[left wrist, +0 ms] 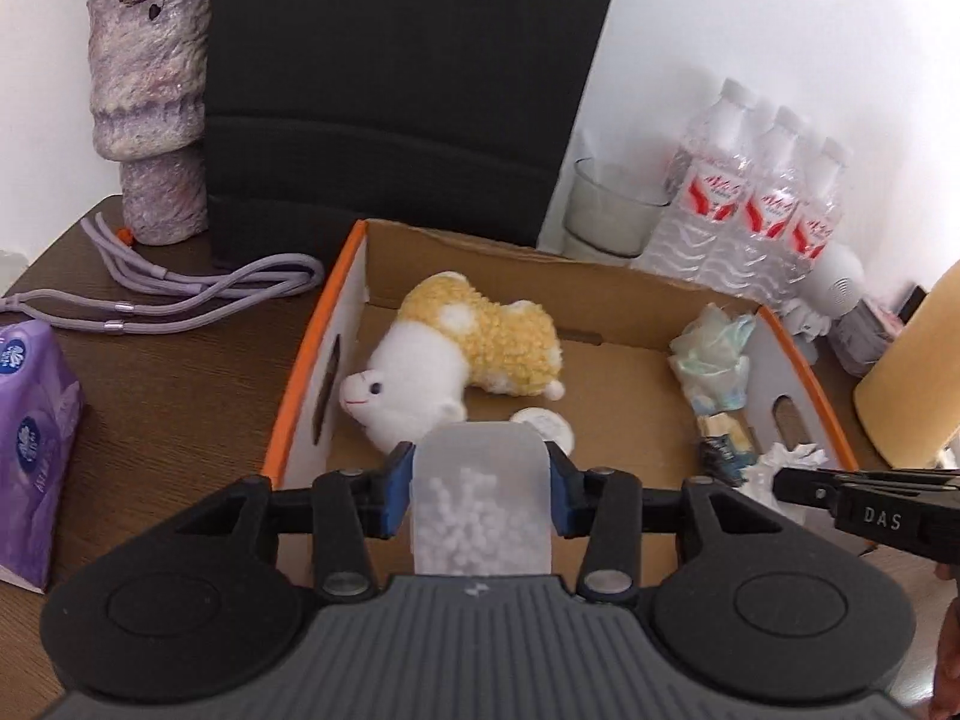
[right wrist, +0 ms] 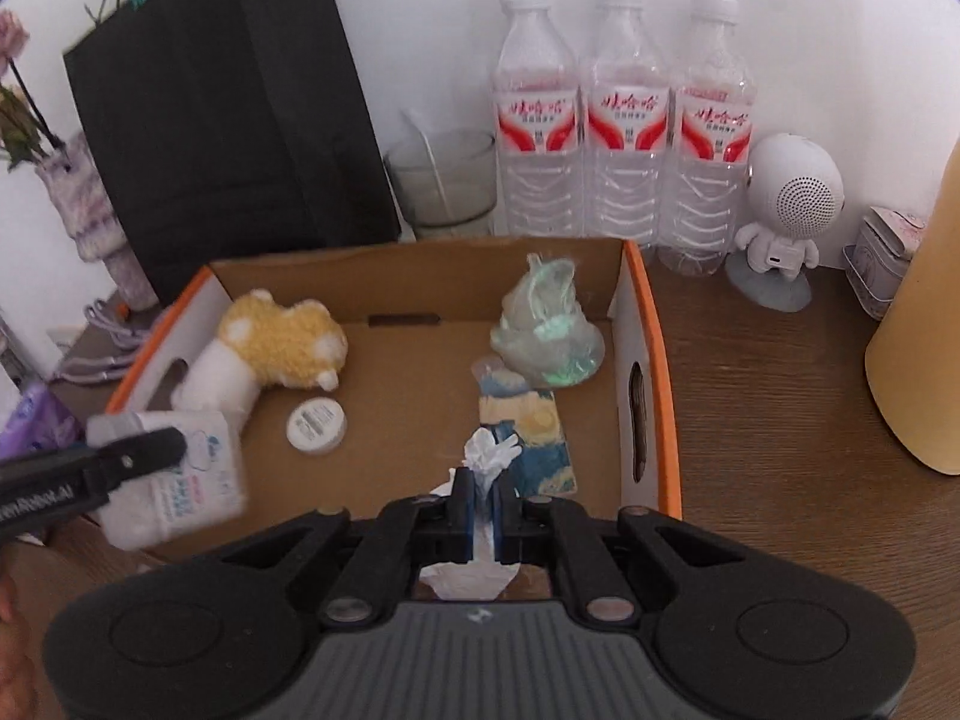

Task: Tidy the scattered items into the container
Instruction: 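Place the container and crumpled tissue into the box and release both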

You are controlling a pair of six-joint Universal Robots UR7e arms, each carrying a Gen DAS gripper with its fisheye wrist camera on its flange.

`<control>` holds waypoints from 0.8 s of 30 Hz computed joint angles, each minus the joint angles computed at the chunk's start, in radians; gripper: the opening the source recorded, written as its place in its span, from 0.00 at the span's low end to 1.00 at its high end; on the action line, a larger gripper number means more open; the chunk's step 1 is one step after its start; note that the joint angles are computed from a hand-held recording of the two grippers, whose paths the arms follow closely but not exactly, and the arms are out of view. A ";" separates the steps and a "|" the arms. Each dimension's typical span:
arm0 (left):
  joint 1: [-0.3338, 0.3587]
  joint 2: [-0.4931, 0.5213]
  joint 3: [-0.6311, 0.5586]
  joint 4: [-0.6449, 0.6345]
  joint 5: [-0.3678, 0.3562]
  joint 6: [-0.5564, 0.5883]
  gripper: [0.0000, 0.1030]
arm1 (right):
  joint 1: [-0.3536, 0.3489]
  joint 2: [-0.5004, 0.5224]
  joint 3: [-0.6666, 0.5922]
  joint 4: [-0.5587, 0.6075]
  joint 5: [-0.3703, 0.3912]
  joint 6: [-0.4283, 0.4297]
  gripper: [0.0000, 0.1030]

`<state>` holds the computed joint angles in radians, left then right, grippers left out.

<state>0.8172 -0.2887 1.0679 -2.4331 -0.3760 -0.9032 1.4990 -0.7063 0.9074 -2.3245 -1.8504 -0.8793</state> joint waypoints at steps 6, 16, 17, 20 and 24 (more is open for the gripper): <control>0.004 -0.057 0.055 0.139 0.005 -0.110 0.58 | 0.032 0.020 0.018 -0.135 -0.119 -0.090 0.36; -0.033 -0.090 -0.002 0.288 0.067 -0.124 0.67 | 0.078 0.009 -0.101 0.063 -0.079 0.010 0.57; -0.034 -0.092 0.000 0.277 0.050 -0.105 0.68 | 0.079 0.004 -0.098 0.073 -0.073 0.019 0.57; -0.031 -0.091 -0.014 0.366 0.027 -0.128 0.56 | 0.076 -0.015 -0.088 0.116 -0.057 0.033 0.58; -0.041 -0.095 -0.031 0.484 0.008 -0.196 0.63 | 0.075 -0.025 -0.096 0.156 -0.067 0.054 0.58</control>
<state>0.7762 -0.3838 1.0371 -1.9486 -0.3685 -1.0995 1.5739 -0.7311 0.8118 -2.1688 -1.9171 -0.8250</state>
